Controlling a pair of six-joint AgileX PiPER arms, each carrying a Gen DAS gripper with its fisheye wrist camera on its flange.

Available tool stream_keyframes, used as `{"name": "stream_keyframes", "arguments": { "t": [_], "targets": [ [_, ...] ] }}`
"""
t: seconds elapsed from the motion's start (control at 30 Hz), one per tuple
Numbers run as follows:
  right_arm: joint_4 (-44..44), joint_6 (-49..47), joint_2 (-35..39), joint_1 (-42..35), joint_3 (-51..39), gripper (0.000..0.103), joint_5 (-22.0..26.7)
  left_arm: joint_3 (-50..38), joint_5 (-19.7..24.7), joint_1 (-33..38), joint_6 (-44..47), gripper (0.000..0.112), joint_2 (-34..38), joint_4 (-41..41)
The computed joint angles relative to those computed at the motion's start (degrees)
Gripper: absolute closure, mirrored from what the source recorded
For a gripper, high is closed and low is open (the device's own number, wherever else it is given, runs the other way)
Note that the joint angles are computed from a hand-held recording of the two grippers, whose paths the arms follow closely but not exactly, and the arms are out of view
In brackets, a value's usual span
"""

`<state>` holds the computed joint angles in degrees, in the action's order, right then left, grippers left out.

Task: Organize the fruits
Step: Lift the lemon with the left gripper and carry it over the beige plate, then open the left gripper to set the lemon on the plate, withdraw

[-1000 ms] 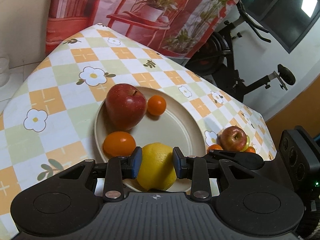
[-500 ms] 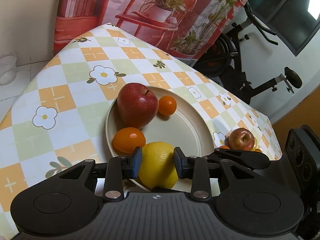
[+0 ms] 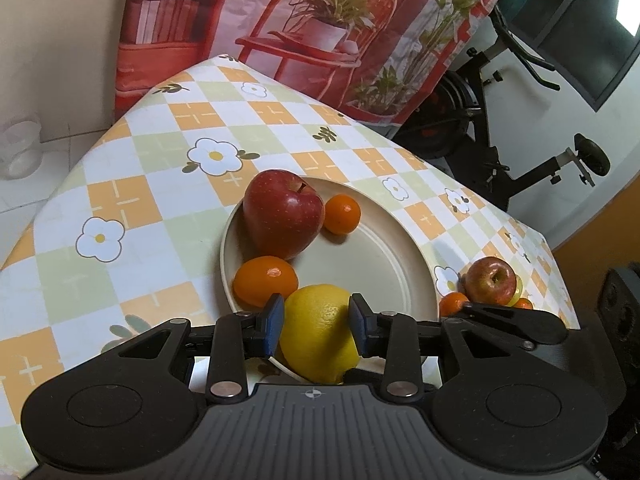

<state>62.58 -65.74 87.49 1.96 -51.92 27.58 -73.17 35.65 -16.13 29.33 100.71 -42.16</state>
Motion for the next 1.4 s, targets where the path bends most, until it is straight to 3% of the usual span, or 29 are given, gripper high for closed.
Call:
{"name": "stream_keyframes", "arguments": {
  "t": [0.17,0.33,0.7,1.0,1.2,1.4],
  "targets": [
    [7.80,-7.38,-6.72,-1.96,8.15,0.060,-4.89,0.97,-2.21,-1.04,-1.89,0.073,-1.03,2.63],
    [15.14,-15.67,-15.31,-7.91,15.57,0.060,-5.43,2.04,-5.16,-2.95,-6.05,0.072,-2.20,7.45],
    [20.46,-29.09,-26.38,-35.44,24.98,0.060,5.49,4.49,-10.67,-7.31,-20.58,0.070,-4.39,20.15],
    [23.38,-42.20,-21.85,-59.68,29.05,0.059,17.31,3.77,-12.09,-13.21,-35.04,0.072,-5.54,36.36],
    [24.58,-48.88,-17.97,-65.82,30.14,0.059,20.10,2.72,-13.36,-16.51,-35.33,0.072,-4.54,37.35],
    [26.37,-53.26,-15.16,-67.35,30.61,0.060,20.17,0.51,-13.34,-19.21,-33.21,0.072,-2.52,35.26]
  ]
}}
